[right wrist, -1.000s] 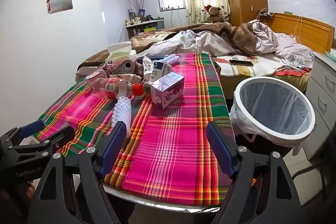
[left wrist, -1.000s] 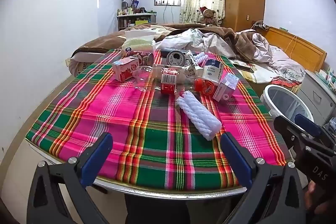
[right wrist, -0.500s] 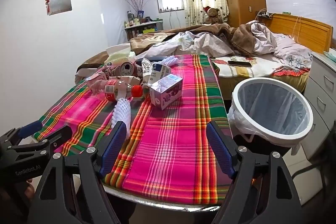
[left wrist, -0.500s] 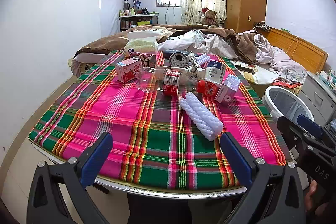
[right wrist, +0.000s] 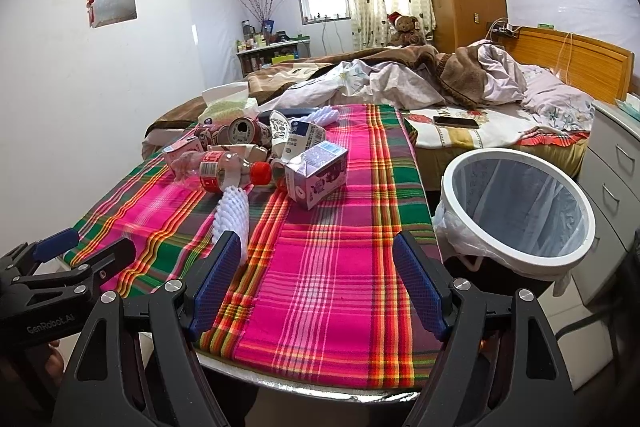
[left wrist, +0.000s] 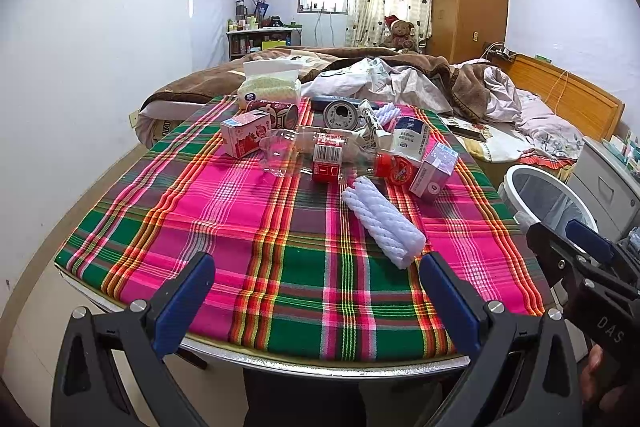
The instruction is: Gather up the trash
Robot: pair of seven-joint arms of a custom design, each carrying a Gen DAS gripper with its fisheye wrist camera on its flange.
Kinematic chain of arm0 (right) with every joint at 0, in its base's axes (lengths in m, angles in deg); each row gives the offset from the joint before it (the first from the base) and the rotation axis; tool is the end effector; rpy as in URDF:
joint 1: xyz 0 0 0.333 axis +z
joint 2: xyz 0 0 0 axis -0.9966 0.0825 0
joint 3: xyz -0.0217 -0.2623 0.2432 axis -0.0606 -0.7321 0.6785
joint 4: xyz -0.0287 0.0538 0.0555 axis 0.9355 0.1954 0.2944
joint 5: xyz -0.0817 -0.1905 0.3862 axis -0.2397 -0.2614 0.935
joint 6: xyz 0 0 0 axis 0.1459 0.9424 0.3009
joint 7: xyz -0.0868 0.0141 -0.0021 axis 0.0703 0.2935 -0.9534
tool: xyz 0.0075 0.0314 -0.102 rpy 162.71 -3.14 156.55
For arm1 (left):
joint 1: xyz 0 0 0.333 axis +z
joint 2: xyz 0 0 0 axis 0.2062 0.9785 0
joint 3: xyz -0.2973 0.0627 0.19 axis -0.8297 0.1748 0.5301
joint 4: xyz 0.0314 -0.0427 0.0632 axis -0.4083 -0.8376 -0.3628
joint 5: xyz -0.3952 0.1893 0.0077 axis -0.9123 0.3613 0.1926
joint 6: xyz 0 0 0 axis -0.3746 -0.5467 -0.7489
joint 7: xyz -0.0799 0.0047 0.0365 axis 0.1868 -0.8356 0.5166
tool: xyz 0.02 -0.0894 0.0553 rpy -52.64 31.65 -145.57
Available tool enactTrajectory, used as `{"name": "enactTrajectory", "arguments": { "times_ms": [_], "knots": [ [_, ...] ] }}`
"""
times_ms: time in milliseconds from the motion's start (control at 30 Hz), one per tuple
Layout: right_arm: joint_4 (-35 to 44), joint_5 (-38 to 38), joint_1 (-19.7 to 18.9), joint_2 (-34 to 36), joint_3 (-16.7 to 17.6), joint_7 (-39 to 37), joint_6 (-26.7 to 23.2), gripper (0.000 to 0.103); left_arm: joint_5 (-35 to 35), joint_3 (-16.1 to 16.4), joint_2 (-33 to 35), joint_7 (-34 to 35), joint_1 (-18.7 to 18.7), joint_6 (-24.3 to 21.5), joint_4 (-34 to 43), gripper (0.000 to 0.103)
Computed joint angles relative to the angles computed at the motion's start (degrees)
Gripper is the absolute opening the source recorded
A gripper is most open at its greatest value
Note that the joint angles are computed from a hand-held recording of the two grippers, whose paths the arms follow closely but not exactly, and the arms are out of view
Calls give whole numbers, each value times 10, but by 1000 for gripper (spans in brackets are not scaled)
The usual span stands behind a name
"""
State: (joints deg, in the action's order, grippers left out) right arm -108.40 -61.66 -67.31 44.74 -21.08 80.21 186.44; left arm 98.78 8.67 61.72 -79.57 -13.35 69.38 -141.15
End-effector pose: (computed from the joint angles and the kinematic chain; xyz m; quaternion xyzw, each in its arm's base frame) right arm 0.5180 0.1849 0.4427 -0.6749 0.5585 -0.2509 0.4118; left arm 0.4749 -0.4133 0.4519 -0.6933 0.5612 -0.3017 0.3366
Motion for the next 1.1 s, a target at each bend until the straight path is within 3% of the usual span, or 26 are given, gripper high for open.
{"name": "enactTrajectory", "arguments": {
  "times_ms": [1100],
  "knots": [
    [0,36,1,-1,7,-30,-1,80,3,0,-1,-2,2,3,-2,103]
  ]
}}
